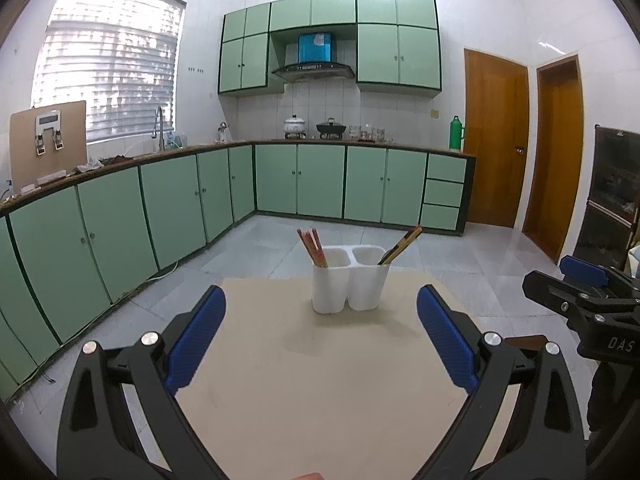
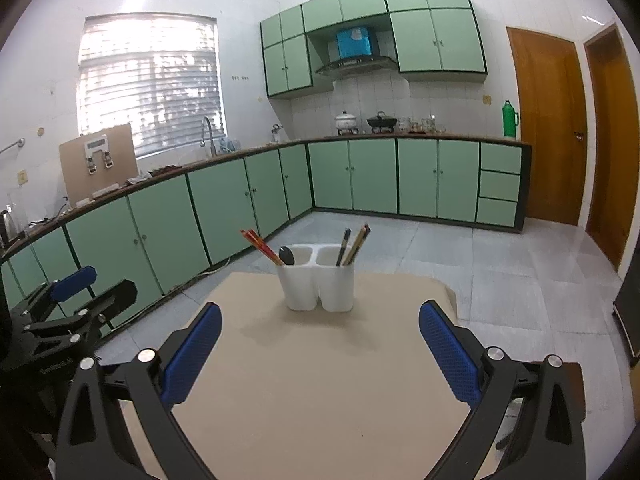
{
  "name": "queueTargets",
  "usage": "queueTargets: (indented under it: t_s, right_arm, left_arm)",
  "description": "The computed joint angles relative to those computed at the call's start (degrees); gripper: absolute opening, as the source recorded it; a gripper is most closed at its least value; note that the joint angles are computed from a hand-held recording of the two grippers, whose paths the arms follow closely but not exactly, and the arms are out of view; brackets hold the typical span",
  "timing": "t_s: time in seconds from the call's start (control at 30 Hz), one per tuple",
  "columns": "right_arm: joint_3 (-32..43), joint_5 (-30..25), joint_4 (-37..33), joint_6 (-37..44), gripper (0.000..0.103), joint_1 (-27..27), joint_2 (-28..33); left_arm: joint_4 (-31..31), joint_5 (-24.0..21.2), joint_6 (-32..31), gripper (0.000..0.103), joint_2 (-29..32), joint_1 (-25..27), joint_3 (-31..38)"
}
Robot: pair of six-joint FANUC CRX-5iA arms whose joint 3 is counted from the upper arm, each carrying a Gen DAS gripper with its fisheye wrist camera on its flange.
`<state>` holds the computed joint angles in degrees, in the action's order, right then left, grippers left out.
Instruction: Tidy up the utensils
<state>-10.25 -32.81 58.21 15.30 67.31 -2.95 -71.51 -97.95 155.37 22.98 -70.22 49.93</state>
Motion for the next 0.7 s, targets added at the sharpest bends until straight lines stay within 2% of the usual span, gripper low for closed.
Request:
queueTargets:
  t_s: [0.7]
  right_arm:
    - [-0.6,-1.0,7.4,-5.6,0.097,0.6,-0.4]
  left_arm:
    - [-3.5,-2.0,-0.6,0.094,1.3,-2.3,2.2]
